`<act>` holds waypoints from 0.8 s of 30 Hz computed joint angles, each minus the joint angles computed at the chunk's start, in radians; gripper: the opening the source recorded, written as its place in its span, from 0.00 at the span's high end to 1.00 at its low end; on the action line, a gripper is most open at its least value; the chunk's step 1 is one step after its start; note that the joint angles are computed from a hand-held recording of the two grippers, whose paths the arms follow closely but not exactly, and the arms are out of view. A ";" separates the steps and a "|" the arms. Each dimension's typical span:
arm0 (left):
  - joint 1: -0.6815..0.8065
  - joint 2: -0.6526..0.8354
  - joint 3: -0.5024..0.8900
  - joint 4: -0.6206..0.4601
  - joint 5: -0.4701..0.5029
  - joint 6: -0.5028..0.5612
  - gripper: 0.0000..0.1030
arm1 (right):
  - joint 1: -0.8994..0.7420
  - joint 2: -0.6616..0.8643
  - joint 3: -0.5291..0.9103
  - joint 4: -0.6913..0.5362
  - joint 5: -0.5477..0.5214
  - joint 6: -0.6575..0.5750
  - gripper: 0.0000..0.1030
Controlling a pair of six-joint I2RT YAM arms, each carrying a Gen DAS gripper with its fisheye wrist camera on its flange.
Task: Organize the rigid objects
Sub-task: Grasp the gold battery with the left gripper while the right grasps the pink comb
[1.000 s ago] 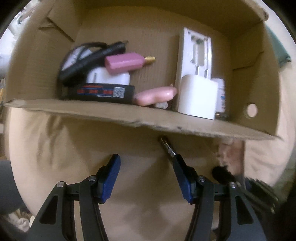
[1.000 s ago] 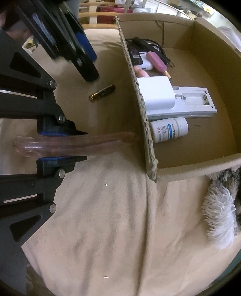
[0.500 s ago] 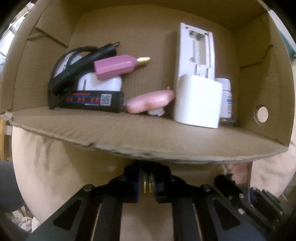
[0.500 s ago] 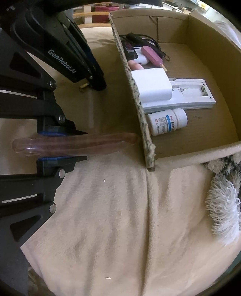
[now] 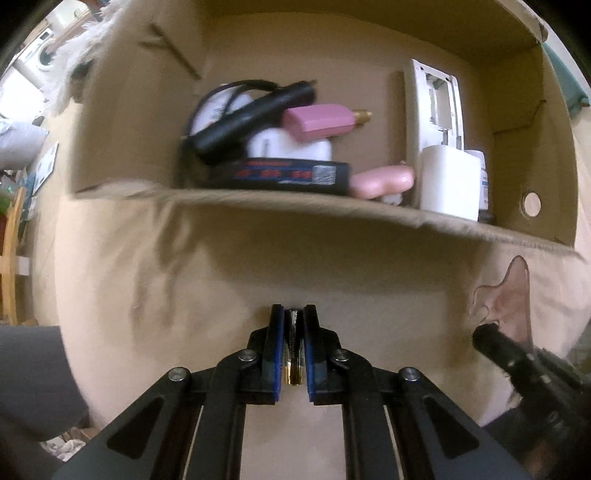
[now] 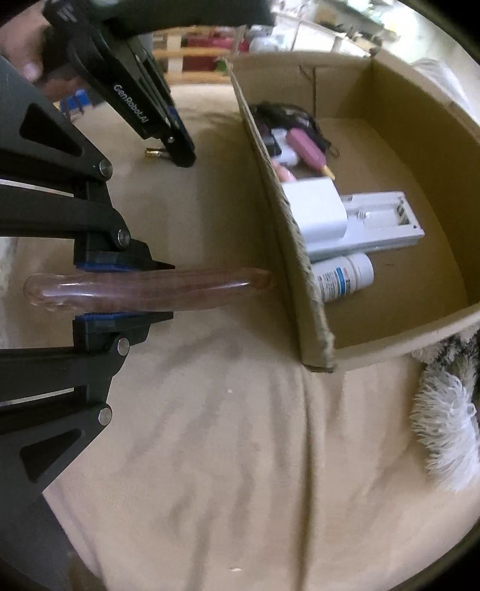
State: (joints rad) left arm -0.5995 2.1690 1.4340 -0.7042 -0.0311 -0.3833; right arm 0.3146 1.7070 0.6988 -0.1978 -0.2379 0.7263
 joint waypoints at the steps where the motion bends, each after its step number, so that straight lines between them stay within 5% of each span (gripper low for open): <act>1: 0.010 -0.031 -0.032 0.010 0.002 0.013 0.91 | 0.006 -0.028 -0.023 0.021 -0.009 0.015 0.85; 13: 0.114 -0.271 -0.203 0.050 0.057 0.107 0.91 | 0.133 -0.315 -0.107 -0.014 0.071 0.054 0.85; 24: 0.090 -0.321 -0.088 -0.009 -0.005 0.134 0.91 | 0.104 -0.412 -0.008 -0.116 0.136 -0.035 0.85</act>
State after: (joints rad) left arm -0.5091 1.8477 1.3462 -0.7130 -0.0362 -0.2490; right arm 0.4185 1.2952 0.6909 -0.3137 -0.1023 0.6911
